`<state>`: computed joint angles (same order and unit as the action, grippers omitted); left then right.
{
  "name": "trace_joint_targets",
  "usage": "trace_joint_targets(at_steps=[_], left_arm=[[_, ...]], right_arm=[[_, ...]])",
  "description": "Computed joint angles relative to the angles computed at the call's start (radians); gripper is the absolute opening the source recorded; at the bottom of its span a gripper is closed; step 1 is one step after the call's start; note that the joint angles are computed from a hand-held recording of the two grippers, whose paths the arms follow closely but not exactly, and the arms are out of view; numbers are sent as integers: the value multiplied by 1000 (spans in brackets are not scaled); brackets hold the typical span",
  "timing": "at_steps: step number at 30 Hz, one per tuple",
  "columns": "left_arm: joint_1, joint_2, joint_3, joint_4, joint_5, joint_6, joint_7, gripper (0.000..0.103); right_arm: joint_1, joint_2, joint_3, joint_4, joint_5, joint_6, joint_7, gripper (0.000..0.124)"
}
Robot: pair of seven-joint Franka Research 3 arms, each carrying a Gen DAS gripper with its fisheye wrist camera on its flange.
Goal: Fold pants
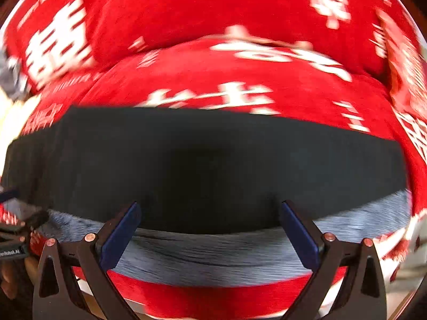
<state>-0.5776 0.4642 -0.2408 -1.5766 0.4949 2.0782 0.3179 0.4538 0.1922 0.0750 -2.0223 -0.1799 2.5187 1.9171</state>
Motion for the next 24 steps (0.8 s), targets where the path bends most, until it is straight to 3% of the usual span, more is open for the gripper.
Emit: trace_joint_targets(at_steps=[2,5,12,15,19,24], left_arm=[[27,-36,-3,-74,-24,72,-18,103],[55,-75,-7,-147,-51,143,-43,103],[60,-135,-3,-202,-21,134,-100,103],[77,-179,3,-247,6,137,-138,103],[120,-252,11,-342,10,131,-230,103],[171,-324,-4,-463,-27,142,-289,103]], right_arm=[[24,24,-10,14,-68,1,46,103],[7,-6,-18,-23,-61,20,37,103],[-61,-31,-45,-38,-61,-1,99,102],[-35,-21,-42,12,-149,-83,197,103],[-13,16,14,62,-63,-6,147,103],[97,159,31,238,-77,-44,98,103]])
